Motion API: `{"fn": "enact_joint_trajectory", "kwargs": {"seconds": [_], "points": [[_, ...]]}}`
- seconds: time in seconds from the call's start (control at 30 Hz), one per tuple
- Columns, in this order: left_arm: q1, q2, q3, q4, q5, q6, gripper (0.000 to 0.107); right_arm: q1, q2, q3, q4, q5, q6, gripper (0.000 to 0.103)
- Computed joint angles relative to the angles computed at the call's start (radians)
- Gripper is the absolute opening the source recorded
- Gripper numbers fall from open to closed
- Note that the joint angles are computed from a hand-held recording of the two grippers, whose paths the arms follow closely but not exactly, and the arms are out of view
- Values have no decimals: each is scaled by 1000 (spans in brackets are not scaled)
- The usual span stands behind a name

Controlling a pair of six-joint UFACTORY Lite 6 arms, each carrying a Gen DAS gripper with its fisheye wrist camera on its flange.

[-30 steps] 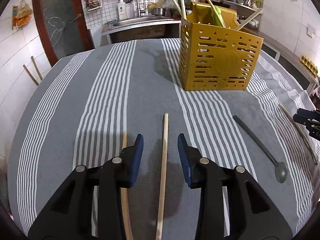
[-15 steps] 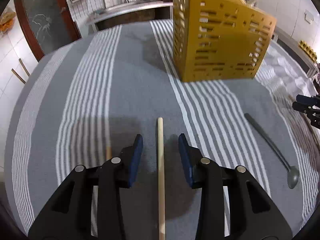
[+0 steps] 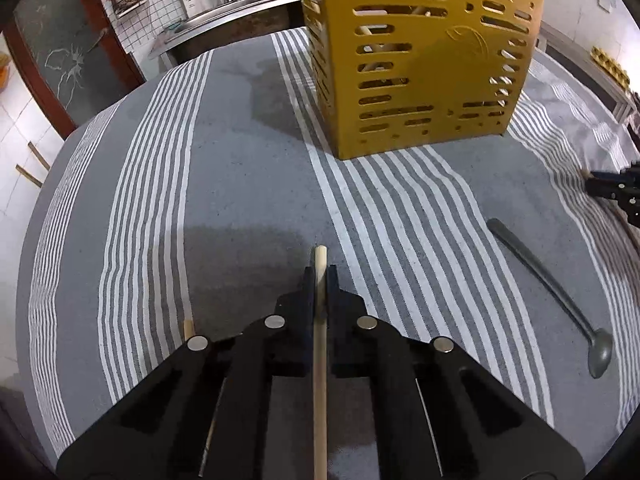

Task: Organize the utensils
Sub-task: 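Close both tools on their chopsticks and lift them off the table, then carry both chopsticks up over the yellow caddy with both tools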

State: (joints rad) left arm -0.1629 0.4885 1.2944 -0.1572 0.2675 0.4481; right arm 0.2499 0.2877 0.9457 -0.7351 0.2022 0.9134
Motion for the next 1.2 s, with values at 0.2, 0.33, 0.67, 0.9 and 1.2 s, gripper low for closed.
{"fn": "enact_joint_trajectory", "kwargs": {"seconds": [0.2,0.33,0.67,0.9,1.2], "points": [[24,-62,-18,-154,6,140,4,-26,-80,-63,-68,-49,87,6],[41,-174,-60,-311,10,267,4,8,-218,-132,-250,-39,299,6],[83,-403,-119,-538,69,451,4,78,-547,-235,-434,24,507,6],[131,-512,-142,-734,135,602,4,152,-672,-264,-499,110,565,6],[141,-563,-166,-761,139,629,4,215,-711,-257,-503,165,582,6]]}}
